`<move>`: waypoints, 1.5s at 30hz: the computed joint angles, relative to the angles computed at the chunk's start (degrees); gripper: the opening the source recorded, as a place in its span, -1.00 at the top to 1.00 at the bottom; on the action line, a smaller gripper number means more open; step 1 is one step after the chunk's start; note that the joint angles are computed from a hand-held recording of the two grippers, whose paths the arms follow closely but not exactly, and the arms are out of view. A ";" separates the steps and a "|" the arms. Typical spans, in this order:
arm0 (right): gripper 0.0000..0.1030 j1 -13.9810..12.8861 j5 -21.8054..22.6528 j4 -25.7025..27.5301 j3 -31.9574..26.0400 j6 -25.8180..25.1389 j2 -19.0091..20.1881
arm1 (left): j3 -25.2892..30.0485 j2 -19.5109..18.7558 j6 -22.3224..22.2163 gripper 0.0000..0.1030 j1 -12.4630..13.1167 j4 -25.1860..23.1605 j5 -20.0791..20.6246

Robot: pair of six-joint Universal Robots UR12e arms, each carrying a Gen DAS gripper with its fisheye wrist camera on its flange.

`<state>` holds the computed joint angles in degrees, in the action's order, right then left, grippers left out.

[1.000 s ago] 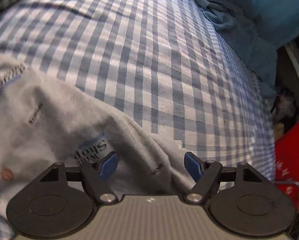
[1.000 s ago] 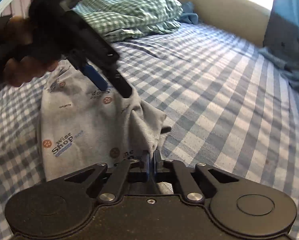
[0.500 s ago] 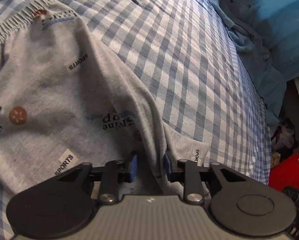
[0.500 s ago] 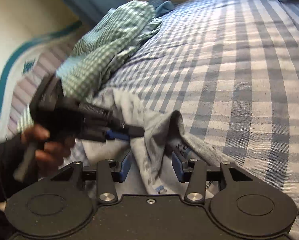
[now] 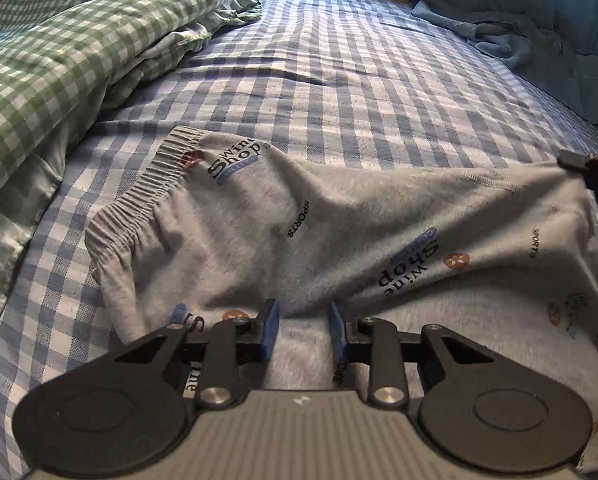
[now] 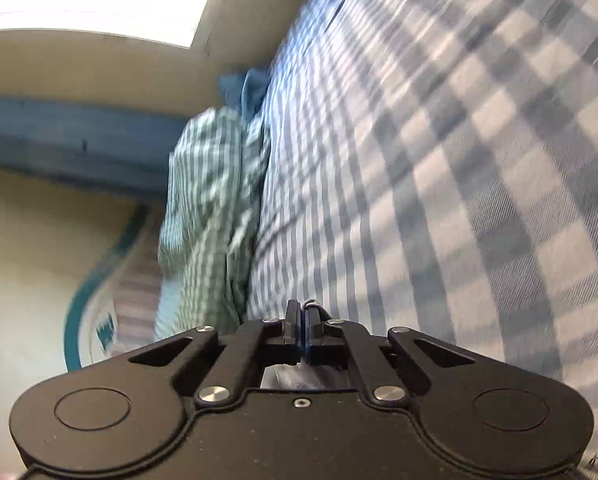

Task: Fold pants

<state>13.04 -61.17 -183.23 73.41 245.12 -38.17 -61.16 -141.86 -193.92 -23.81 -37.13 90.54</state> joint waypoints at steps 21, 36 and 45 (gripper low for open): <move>0.72 3.55 -6.19 21.84 3.37 -32.99 -5.30 | 7.79 -2.98 3.26 -0.23 0.21 -8.76 9.33; 0.37 8.93 -29.53 18.71 24.11 -31.56 -19.14 | -3.92 3.13 15.80 -0.80 -4.22 -5.28 6.03; -0.50 9.13 -42.40 13.46 37.68 -23.89 -28.73 | -1.26 3.85 9.94 -0.71 -5.87 -6.09 3.37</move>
<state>22.17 -103.57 -169.78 111.09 221.23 -66.90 -62.42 -138.02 -183.97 -29.67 -43.23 93.91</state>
